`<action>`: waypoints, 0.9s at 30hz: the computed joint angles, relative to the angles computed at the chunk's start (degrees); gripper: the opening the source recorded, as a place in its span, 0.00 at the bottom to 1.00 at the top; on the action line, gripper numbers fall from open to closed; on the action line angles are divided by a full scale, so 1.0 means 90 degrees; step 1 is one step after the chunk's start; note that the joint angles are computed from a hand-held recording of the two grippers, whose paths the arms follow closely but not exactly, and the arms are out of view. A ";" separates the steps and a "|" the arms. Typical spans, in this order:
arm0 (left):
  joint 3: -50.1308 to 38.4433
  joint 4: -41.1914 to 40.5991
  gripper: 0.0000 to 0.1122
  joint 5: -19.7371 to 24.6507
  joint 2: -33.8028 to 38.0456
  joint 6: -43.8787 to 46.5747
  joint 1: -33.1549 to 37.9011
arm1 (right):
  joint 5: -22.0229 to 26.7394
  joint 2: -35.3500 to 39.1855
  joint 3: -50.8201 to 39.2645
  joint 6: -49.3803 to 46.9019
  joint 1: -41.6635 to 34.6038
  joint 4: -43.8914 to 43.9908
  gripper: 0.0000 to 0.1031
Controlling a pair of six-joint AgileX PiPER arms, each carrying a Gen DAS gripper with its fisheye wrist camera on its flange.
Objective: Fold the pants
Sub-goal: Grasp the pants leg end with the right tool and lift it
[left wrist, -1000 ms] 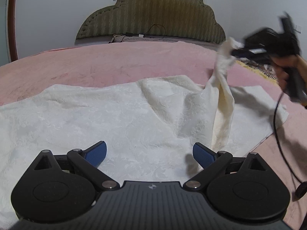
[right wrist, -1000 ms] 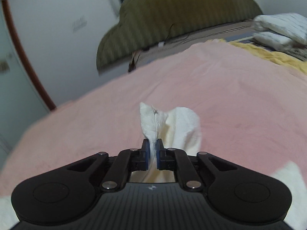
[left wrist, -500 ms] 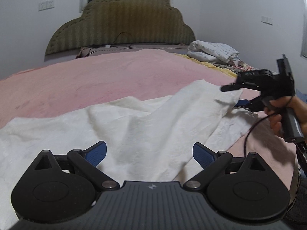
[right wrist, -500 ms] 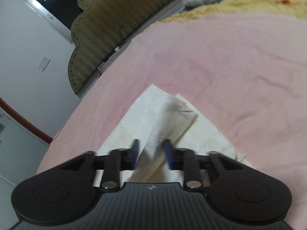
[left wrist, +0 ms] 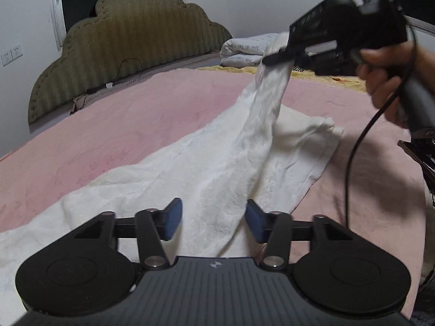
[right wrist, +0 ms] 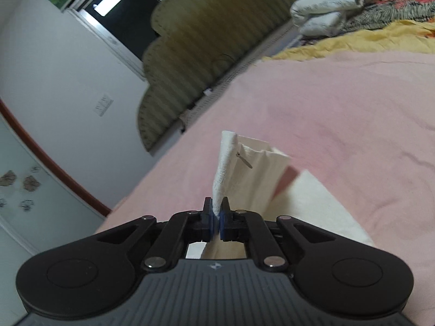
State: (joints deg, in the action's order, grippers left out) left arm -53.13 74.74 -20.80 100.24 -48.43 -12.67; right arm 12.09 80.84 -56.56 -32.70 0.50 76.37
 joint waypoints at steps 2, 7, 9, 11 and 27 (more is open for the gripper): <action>-0.0147 0.0326 0.28 -0.0005 0.0167 -0.0433 0.0021 | 0.0209 -0.0088 0.0017 -0.0327 -0.0143 0.0450 0.04; -0.0154 0.0233 0.06 -0.0161 0.0209 -0.0441 0.0138 | 0.0509 0.0204 -0.0268 -0.0022 -0.0338 0.0215 0.04; -0.0220 0.0761 0.05 -0.0488 0.0141 -0.1198 0.0369 | 0.0455 0.0250 -0.0350 0.0245 -0.0318 -0.0091 0.04; -0.0160 0.0931 0.05 -0.0819 -0.0008 -0.1398 0.0552 | 0.0250 -0.0014 -0.0122 -0.0081 -0.0263 0.0073 0.04; -0.0341 0.2740 0.30 -0.1639 0.0175 -0.2996 0.0775 | 0.0745 -0.0644 0.1401 0.1991 -0.0917 -0.1960 0.10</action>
State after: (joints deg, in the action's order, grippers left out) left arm -56.20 99.40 -35.55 101.81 -75.39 -5.69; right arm 18.80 75.04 -43.95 -14.78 -7.75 58.73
